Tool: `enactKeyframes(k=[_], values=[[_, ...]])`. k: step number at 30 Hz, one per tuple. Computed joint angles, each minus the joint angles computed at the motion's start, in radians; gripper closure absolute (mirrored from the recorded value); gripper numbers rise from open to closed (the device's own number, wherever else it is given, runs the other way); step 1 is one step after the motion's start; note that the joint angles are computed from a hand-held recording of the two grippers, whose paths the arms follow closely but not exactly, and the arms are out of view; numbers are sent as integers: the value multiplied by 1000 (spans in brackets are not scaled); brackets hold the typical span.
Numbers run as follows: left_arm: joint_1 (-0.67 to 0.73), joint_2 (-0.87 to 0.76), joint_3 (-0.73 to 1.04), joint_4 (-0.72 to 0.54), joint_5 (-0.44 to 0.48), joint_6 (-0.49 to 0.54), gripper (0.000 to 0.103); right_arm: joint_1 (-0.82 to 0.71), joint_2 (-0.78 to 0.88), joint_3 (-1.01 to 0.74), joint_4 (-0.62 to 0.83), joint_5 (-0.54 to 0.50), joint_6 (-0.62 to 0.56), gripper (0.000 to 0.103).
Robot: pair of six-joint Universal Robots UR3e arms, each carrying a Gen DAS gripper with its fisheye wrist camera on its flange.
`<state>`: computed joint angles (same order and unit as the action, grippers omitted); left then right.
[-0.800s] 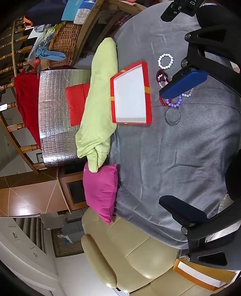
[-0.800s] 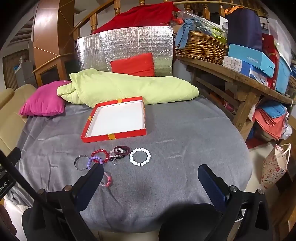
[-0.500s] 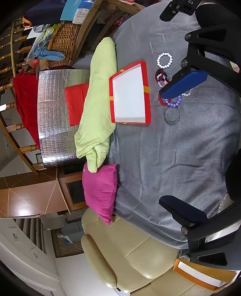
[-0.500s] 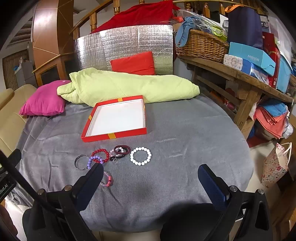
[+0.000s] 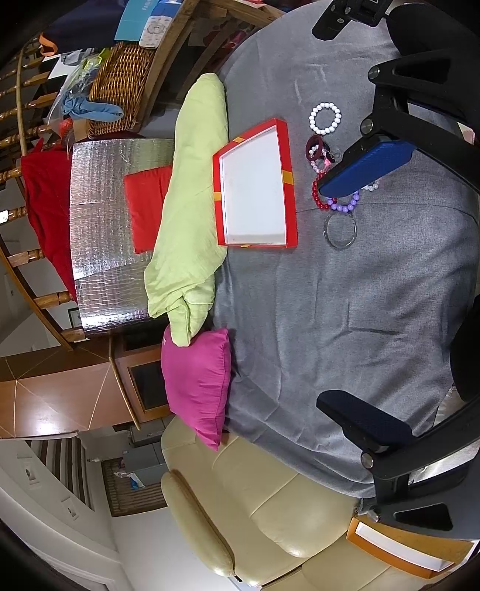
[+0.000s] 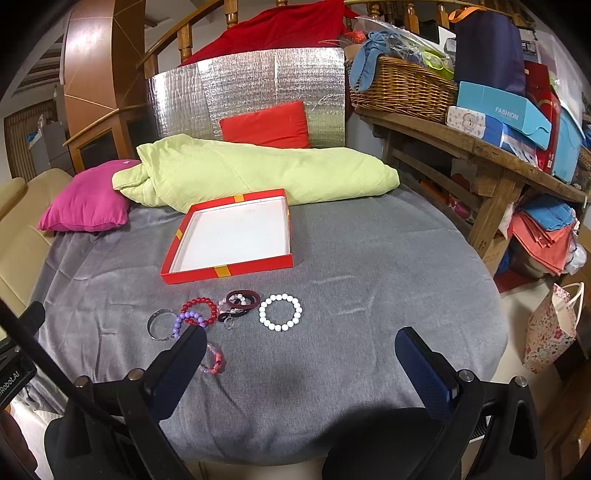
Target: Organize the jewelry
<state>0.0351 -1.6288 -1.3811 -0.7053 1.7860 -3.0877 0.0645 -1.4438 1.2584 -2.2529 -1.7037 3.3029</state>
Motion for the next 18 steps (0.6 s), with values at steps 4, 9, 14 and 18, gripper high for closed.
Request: enactKeyframes(k=[4, 9, 14, 18], values=[[-3, -12, 10, -3, 4, 1, 0, 7, 8, -7, 0, -16, -8, 0], [-6, -21, 13, -1, 9, 2, 0, 10, 18, -17, 4, -33, -21, 0], [-9, -36, 25, -3, 14, 2, 0, 3, 41, -51, 19, -25, -19, 0], [-10, -51, 35, -1, 19, 1, 0, -13, 52, -51, 2, 17, 14, 0]])
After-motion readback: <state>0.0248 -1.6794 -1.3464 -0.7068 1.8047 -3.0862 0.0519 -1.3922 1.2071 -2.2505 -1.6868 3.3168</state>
